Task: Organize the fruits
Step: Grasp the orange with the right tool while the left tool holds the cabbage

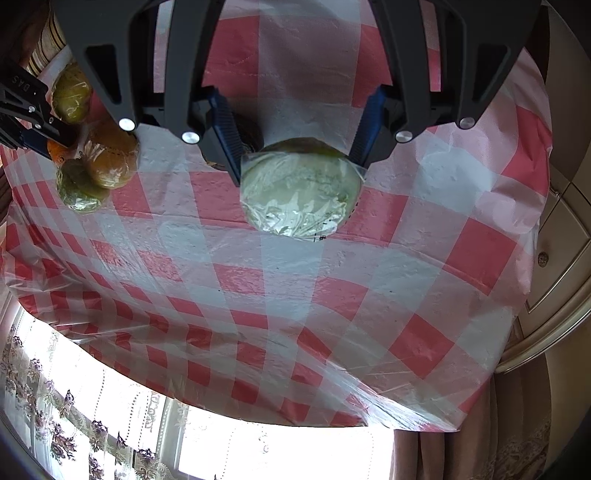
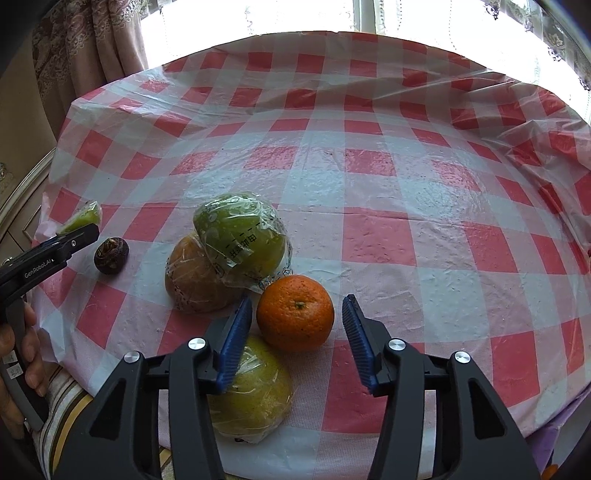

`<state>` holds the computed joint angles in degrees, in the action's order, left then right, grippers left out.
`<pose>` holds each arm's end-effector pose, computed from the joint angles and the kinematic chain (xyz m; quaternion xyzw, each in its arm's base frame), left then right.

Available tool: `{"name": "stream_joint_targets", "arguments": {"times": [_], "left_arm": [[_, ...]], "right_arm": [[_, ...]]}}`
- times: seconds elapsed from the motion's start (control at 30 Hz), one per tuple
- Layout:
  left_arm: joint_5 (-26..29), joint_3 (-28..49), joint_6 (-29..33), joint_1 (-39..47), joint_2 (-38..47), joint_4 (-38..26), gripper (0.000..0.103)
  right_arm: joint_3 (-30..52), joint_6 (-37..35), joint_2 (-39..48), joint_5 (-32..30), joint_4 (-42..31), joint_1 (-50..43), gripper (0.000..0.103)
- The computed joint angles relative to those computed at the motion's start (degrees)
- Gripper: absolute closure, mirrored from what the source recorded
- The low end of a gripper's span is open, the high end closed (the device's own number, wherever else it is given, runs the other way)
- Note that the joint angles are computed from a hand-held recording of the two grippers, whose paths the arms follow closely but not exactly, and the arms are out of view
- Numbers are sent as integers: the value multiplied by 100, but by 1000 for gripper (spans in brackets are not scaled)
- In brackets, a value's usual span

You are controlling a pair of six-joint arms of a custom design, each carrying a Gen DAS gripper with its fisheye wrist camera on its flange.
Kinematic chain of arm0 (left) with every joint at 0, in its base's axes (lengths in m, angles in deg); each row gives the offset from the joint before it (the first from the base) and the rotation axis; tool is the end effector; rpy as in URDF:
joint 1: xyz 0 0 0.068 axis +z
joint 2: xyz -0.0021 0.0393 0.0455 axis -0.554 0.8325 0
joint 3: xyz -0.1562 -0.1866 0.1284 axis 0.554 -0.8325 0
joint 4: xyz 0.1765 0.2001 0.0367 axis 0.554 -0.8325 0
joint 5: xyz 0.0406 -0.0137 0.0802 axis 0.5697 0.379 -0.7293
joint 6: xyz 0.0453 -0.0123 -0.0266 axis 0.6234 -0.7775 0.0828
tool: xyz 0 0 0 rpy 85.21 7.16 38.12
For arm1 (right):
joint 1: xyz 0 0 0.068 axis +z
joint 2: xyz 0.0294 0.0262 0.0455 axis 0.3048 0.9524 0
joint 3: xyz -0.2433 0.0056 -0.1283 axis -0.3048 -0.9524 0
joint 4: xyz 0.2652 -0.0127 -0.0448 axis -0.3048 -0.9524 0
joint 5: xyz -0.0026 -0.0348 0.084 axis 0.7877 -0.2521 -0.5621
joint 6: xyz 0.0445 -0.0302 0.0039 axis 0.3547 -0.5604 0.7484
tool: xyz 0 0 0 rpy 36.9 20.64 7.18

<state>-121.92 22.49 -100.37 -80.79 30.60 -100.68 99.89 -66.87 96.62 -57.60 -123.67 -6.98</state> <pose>0.1435 -0.1218 0.2502 -0.1772 0.9073 0.0312 0.3801 0.2103 -0.0760 0.2360 -0.1936 0.9186 0.1140 0.3251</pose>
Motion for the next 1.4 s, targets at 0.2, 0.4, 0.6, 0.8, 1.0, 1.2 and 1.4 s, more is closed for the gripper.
{"name": "stream_joint_targets", "arguments": {"times": [0.2, 0.4, 0.6, 0.8, 1.0, 1.2, 1.4], "left_arm": [[-74, 97, -45, -195, 128, 0, 47], [-160, 256, -143, -426, 311, -43, 47], [-228, 489, -248, -699, 573, -84, 47], [-302, 749, -284, -972, 868, -109, 47], [-331, 1027, -286, -1220, 1169, -103, 47], [-333, 1347, -205, -1444, 1536, -24, 47], [-331, 1659, -121, -1671, 1882, 45, 47]], "right_arm": [[86, -72, 158, -51, -98, -57, 63], [70, -129, 136, -200, -139, -245, 63], [98, -237, 71, -368, -236, -499, 63], [112, -385, -22, -479, -320, -745, 63], [201, -594, -35, -622, -525, -1053, 63], [381, -890, 64, -748, -838, -1432, 63], [556, -1272, 219, -868, -1128, -1916, 63]]}}
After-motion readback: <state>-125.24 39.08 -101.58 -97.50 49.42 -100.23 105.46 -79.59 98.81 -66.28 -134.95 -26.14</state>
